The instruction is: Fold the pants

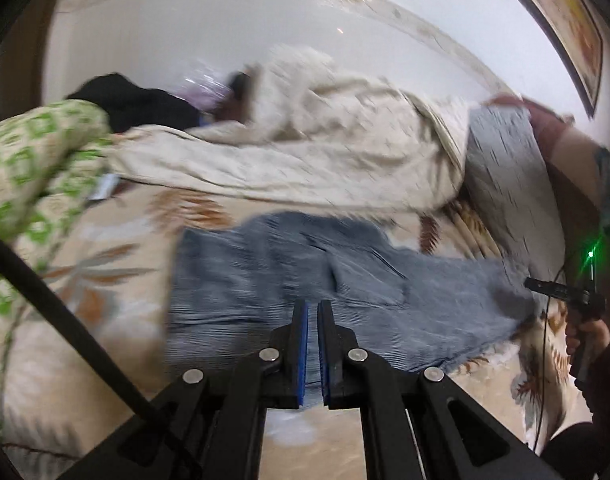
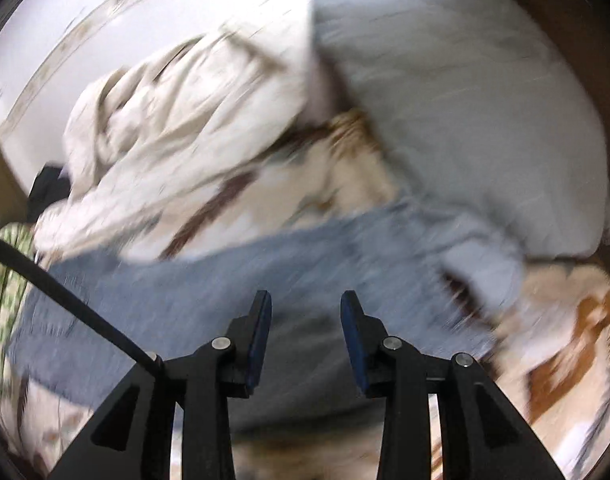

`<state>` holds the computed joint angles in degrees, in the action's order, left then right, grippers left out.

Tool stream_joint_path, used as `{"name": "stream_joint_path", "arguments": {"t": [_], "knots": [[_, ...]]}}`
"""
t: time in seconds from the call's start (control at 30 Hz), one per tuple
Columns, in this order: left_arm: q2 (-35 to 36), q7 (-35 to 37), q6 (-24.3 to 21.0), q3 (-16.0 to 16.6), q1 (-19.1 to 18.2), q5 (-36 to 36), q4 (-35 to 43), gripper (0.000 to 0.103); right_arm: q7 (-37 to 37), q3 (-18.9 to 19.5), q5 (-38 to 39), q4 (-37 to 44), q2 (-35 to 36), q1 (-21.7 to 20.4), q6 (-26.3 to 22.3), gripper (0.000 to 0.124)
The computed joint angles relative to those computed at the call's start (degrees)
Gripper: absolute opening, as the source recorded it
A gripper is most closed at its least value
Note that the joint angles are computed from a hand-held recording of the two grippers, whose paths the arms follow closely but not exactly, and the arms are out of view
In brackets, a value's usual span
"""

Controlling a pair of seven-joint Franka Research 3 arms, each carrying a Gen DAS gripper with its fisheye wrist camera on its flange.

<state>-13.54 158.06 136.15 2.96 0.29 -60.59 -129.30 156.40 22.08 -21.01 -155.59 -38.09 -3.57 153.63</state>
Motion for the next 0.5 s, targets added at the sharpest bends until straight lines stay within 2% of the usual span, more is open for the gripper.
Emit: {"name": "stream_joint_path", "arguments": {"t": [0.07, 0.13, 0.2, 0.4, 0.5], "knots": [[0.25, -1.87, 1.29, -1.72, -0.72, 2.46, -0.79, 0.006, 0.76, 1.71, -0.37, 1.22, 2.48, 0.18, -0.34, 0.036], [1.20, -3.80, 0.24, -2.10, -1.24, 4.28, -0.51, 0.006, 1.27, 2.61, -1.21, 2.79, 5.59, 0.74, -2.18, 0.036], [2.06, -6.74, 0.97, -3.20, -1.26, 8.71, -0.39, 0.006, 1.88, 1.98, -1.89, 3.50, 7.81, 1.97, -3.10, 0.036], [3.15, -9.56, -3.23, -2.43, -0.33, 14.05, -0.96, 0.006, 1.95, -1.47, -2.43, 4.18, 10.43, 7.67, -7.74, 0.037], [2.73, -7.73, -1.64, -2.70, -0.58, 14.27, -2.31, 0.006, 2.65, -2.25, -2.55, 4.63, 10.97, 9.52, -9.47, 0.037]]}}
